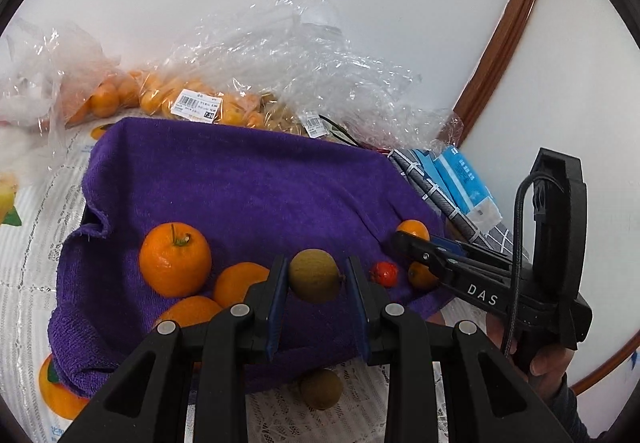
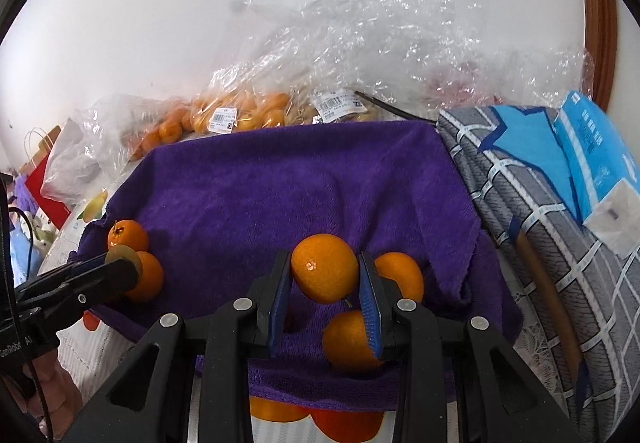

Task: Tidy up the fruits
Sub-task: 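Carry the tangerine and the yellow-green fruit over the purple towel, then open both tools to release the fruits onto the towel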

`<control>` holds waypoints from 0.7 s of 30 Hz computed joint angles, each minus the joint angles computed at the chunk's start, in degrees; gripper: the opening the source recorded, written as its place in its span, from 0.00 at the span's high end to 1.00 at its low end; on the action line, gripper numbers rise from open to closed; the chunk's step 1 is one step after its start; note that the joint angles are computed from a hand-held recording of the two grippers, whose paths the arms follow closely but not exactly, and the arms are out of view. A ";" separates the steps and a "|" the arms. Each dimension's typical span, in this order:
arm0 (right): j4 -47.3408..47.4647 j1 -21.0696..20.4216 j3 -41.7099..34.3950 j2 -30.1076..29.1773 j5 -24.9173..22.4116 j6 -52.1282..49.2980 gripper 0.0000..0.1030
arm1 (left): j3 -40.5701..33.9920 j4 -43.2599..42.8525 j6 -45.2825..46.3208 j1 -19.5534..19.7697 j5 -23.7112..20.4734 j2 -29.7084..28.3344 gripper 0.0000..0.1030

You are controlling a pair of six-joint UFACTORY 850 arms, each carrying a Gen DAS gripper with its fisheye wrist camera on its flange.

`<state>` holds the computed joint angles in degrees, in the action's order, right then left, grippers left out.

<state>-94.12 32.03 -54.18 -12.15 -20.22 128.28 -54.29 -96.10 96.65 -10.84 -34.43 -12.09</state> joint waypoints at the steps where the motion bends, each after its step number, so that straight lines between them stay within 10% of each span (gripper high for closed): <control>1: -0.06 0.06 -0.02 -0.17 -0.05 -0.04 0.68 | -0.08 0.18 -0.24 0.04 -0.09 -0.11 0.73; 21: -4.26 0.59 1.58 1.56 -1.17 4.93 0.59 | -0.27 0.08 1.36 -0.90 2.09 -0.10 0.73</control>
